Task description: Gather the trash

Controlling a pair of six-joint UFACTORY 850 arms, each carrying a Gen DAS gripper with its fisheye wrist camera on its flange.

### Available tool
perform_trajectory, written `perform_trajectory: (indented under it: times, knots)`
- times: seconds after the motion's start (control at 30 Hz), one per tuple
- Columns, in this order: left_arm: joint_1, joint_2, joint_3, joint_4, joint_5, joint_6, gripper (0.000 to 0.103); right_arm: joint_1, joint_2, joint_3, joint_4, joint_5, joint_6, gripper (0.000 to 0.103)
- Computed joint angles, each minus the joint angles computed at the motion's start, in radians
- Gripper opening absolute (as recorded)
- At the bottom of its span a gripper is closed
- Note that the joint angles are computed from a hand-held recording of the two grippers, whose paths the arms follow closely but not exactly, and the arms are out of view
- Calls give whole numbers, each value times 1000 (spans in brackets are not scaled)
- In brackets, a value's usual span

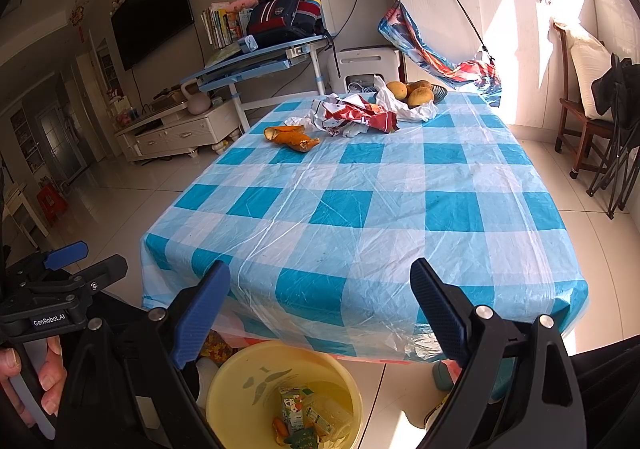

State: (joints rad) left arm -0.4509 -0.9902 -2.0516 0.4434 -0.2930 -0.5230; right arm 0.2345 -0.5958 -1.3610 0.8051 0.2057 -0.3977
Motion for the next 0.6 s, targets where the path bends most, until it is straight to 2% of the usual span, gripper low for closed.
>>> perform_trajectory:
  times: [0.6]
  knots:
    - [0,0,-1,1,-1,-1,96,1,0,-1,5,2,-6,88]
